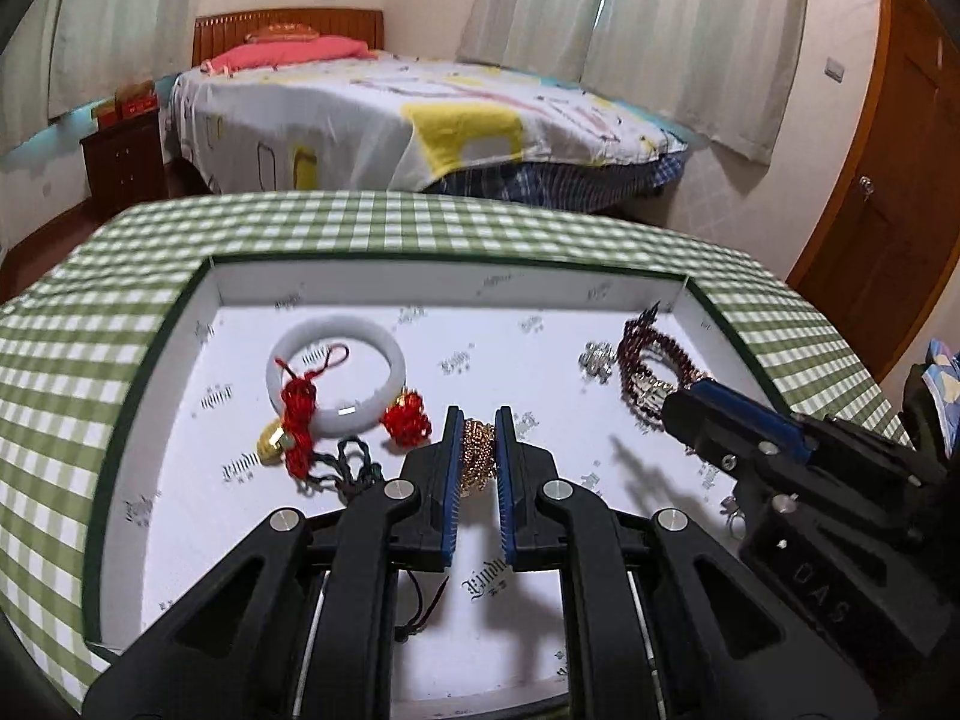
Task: Organize jewelry
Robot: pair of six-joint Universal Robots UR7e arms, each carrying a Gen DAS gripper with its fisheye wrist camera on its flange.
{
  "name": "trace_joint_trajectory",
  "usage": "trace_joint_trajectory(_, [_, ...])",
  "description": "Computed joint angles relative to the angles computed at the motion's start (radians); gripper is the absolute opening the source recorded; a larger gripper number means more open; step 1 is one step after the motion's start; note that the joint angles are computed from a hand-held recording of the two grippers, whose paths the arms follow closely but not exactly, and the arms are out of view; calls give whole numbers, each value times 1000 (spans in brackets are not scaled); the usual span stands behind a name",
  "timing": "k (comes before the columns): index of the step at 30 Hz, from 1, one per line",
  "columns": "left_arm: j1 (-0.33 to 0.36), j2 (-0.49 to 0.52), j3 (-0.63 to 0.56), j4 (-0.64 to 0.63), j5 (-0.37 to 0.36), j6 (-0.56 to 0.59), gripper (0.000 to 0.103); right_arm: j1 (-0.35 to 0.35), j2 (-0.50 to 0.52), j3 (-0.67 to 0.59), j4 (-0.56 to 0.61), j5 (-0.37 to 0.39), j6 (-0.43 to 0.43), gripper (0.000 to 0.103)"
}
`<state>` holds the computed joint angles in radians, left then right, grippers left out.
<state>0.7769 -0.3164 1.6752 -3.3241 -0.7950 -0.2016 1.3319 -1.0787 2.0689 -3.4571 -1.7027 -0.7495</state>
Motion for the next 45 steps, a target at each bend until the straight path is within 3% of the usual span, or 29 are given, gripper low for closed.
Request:
trace_joint_trajectory(6, [7, -2, -10, 39, -9, -17, 13, -3, 18, -21, 28, -36, 8, 14])
trace_joint_trajectory(11, [1, -4, -5, 50, -1, -28, 42, -3, 18, -23, 37, -40, 22, 16])
trace_joint_trajectory(15, [-9, -16, 11, 45, 15, -42, 45, -2, 10, -8, 1, -44, 30, 35])
trace_joint_trajectory(17, [-16, -30, 28, 42, 28, -60, 53, -3, -1, 3, -14, -41, 33, 44])
trace_joint_trajectory(22, [-53, -67, 88, 22, 68, -84, 62, 5, -45, 59, -65, -50, 22, 56])
trace_joint_trajectory(28, [-141, -139, 222, 21, 146, -186, 76, 8, -125, 156, -91, -59, 34, 62])
trace_joint_trajectory(36, [-274, -258, 386, 115, 227, -413, 82, 35, -266, 302, -112, -45, 34, 63])
trace_joint_trajectory(45, [-426, -363, 480, 227, 317, -543, 86, 84, -445, 411, -145, -3, 12, 69])
